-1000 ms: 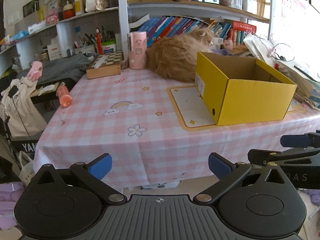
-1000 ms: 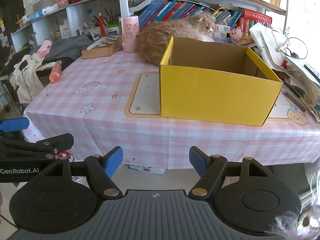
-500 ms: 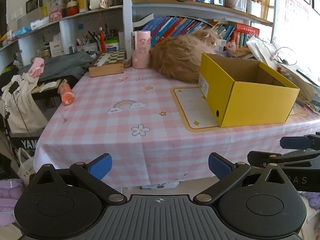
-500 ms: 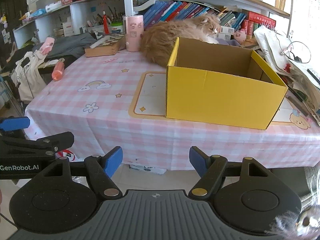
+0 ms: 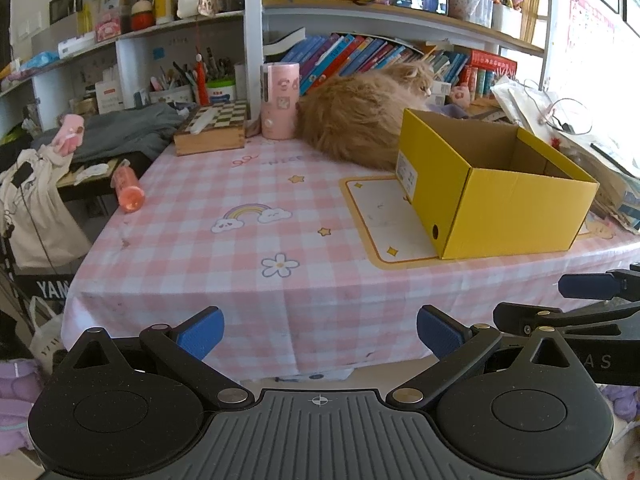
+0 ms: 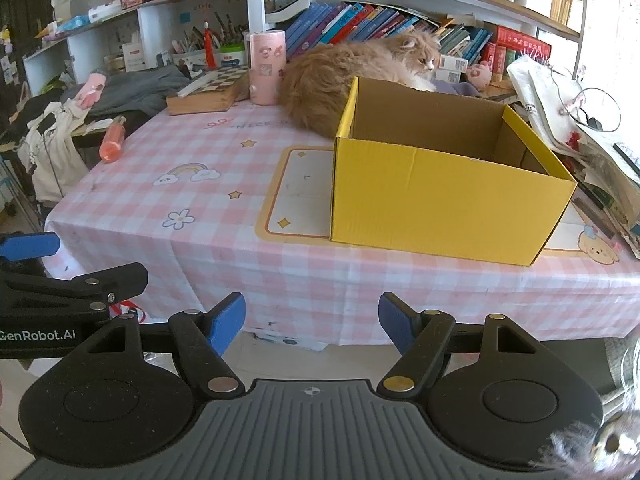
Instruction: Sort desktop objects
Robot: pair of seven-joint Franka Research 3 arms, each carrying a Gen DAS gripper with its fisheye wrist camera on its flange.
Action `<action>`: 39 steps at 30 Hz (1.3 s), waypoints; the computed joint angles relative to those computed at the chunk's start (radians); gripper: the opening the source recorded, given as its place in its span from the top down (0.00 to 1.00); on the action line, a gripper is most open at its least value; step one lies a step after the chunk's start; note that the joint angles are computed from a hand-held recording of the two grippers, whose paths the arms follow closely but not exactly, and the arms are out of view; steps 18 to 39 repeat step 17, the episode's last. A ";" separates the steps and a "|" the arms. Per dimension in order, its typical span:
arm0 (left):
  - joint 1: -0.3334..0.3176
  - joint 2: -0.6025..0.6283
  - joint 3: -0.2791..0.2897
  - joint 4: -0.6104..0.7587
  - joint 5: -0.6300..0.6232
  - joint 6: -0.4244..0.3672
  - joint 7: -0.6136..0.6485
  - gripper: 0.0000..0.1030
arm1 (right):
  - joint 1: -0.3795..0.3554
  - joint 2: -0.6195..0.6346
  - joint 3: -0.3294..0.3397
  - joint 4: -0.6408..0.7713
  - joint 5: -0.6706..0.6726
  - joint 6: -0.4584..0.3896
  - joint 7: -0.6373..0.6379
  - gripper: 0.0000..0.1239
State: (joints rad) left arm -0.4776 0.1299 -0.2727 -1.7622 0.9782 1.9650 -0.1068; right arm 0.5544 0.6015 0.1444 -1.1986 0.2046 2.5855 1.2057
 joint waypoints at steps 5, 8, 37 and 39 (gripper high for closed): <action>0.001 -0.002 0.001 -0.003 0.001 0.003 -0.001 0.00 | 0.003 0.006 -0.003 0.011 -0.004 -0.004 0.002 0.42; 0.003 -0.004 0.001 -0.007 0.003 0.009 -0.004 0.00 | 0.003 0.005 -0.003 0.009 -0.004 -0.004 0.003 0.42; 0.016 -0.022 0.001 -0.034 0.003 0.041 -0.038 0.00 | 0.005 0.015 -0.006 0.025 -0.010 -0.014 0.003 0.42; 0.016 -0.022 0.001 -0.034 0.003 0.041 -0.038 0.00 | 0.005 0.015 -0.006 0.025 -0.010 -0.014 0.003 0.42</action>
